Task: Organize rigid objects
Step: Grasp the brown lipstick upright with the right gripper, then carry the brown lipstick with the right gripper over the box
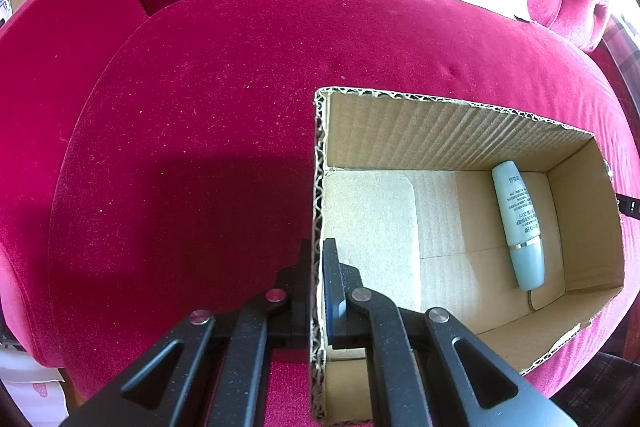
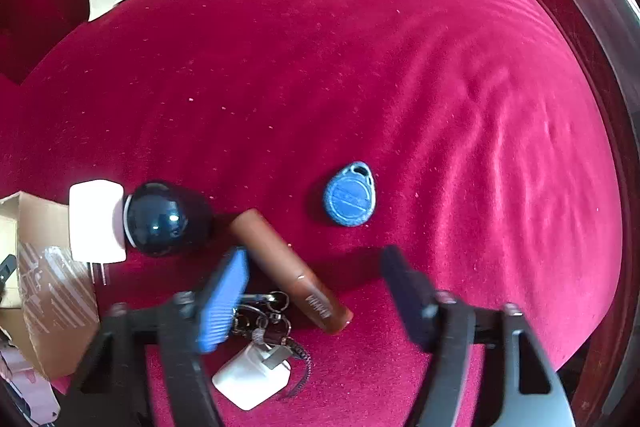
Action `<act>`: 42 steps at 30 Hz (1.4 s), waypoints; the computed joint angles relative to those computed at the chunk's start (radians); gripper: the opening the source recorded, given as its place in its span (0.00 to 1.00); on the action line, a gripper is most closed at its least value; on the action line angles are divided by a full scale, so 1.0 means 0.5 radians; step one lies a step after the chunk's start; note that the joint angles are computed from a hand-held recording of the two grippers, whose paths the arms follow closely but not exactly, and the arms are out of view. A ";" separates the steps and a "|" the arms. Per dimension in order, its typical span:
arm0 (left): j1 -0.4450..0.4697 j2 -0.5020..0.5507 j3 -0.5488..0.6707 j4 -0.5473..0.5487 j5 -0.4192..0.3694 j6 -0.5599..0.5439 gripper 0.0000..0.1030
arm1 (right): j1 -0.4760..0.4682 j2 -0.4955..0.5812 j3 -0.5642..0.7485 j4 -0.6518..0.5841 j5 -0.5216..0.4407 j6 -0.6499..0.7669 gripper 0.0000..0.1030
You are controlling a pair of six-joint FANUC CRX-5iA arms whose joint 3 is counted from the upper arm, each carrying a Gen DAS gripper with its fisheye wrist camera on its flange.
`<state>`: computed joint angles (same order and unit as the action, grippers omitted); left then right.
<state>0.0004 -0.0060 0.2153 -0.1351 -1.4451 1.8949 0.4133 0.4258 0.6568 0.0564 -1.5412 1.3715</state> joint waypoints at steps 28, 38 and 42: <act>0.001 0.004 0.007 -0.003 -0.007 -0.006 0.04 | 0.074 -0.105 0.094 0.031 -0.047 0.012 0.16; 0.003 0.005 0.005 0.002 -0.005 0.000 0.04 | 0.191 -0.161 0.130 0.035 -0.062 0.026 0.16; 0.005 0.010 0.005 0.003 -0.004 -0.005 0.04 | 0.230 -0.161 0.185 0.028 -0.075 0.034 0.16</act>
<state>0.0029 -0.0012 0.2176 -0.1335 -1.4469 1.8925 0.5281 0.3454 0.7492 0.0703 -1.5785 1.3885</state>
